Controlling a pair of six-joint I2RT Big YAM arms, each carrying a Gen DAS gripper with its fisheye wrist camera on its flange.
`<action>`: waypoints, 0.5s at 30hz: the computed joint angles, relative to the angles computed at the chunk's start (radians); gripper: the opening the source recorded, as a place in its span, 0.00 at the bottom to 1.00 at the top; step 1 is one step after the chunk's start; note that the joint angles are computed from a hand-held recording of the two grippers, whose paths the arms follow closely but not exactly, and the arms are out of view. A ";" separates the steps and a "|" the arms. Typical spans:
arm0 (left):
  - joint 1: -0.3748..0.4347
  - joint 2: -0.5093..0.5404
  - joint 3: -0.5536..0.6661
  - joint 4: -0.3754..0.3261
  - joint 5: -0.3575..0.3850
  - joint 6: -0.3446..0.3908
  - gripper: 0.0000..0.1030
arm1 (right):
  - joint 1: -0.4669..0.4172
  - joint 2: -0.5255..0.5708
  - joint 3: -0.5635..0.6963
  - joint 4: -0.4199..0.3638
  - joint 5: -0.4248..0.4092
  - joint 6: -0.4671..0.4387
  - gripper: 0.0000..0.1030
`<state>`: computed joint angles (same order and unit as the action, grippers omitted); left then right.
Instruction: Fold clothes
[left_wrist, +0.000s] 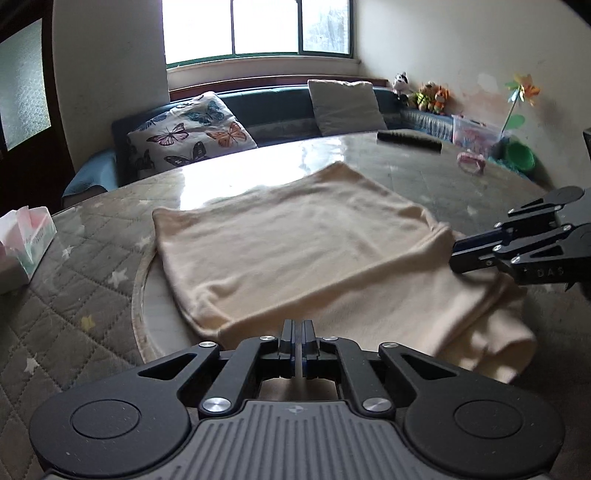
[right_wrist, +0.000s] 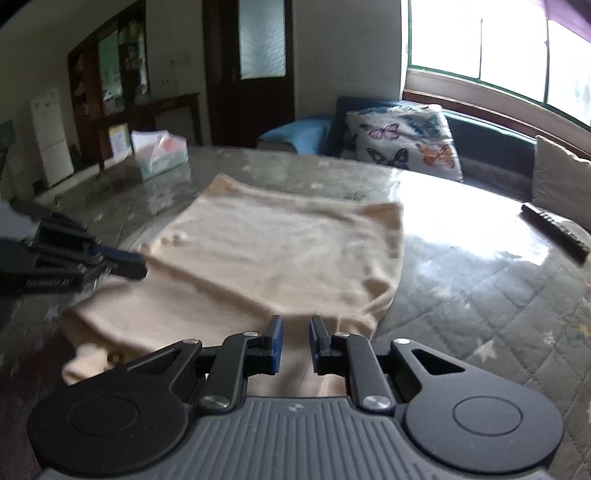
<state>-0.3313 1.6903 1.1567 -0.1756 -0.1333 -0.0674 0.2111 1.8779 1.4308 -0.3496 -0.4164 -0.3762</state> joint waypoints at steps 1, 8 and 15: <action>-0.003 -0.006 -0.010 0.006 -0.004 0.007 0.04 | 0.000 0.000 -0.003 -0.006 0.005 -0.006 0.13; -0.040 -0.056 -0.082 0.053 -0.037 0.073 0.19 | -0.018 -0.049 -0.055 -0.013 -0.044 -0.044 0.15; -0.056 -0.120 -0.163 0.099 -0.093 0.061 0.30 | -0.015 -0.070 -0.080 -0.002 -0.051 -0.053 0.15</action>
